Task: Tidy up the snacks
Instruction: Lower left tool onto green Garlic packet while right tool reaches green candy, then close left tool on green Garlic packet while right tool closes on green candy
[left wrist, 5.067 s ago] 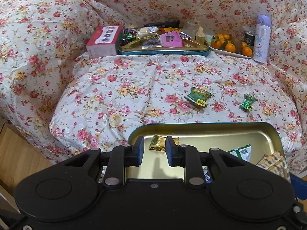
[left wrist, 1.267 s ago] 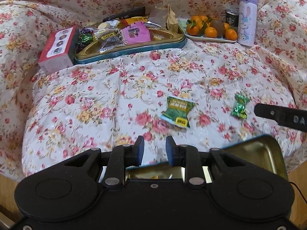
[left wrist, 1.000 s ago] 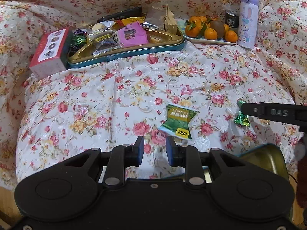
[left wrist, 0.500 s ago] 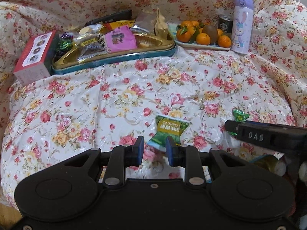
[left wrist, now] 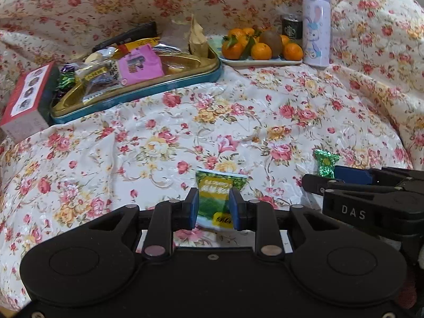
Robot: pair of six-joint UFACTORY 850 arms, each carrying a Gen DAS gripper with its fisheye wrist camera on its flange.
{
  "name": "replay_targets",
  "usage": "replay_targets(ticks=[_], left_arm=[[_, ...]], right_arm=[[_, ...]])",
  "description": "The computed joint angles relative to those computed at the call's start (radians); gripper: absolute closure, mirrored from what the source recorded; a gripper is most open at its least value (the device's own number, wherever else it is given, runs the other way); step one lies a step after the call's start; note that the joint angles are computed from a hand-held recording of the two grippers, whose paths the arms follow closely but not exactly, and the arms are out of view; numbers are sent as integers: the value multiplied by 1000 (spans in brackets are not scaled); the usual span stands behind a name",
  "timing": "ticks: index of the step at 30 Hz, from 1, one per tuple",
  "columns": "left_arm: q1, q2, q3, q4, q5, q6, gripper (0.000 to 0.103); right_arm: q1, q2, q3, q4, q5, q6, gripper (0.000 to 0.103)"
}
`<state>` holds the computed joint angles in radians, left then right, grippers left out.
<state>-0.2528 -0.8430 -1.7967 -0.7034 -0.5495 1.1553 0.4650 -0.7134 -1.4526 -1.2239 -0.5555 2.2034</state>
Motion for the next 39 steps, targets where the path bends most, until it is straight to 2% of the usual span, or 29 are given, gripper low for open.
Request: replay_targets(ticks=[3,6,11,22,27,31,39], left_arm=[[-10,1,8,9,30,5,58],[-17,5,21,10,60,18,57],[-25,3,25,31,89,14,56],[-29,-50,-53,143,10,-117,53],[-33,-61,-72,181,-3,-172,53],[-34,-63,-76,196,-1,-209,58],[-17,-45,-61,206,84,-293,60]], right_arm=[[-2,11,24,-57,19,68,54],[-2,17,40,-103,26,116,54],[5,7,26,-91,3,86,54],[7,11,34,-107,3,99,54],[8,8,28,-99,-3,87,54],[9,6,27,-97,-4,85,54],[5,3,15,-64,-4,52,54]])
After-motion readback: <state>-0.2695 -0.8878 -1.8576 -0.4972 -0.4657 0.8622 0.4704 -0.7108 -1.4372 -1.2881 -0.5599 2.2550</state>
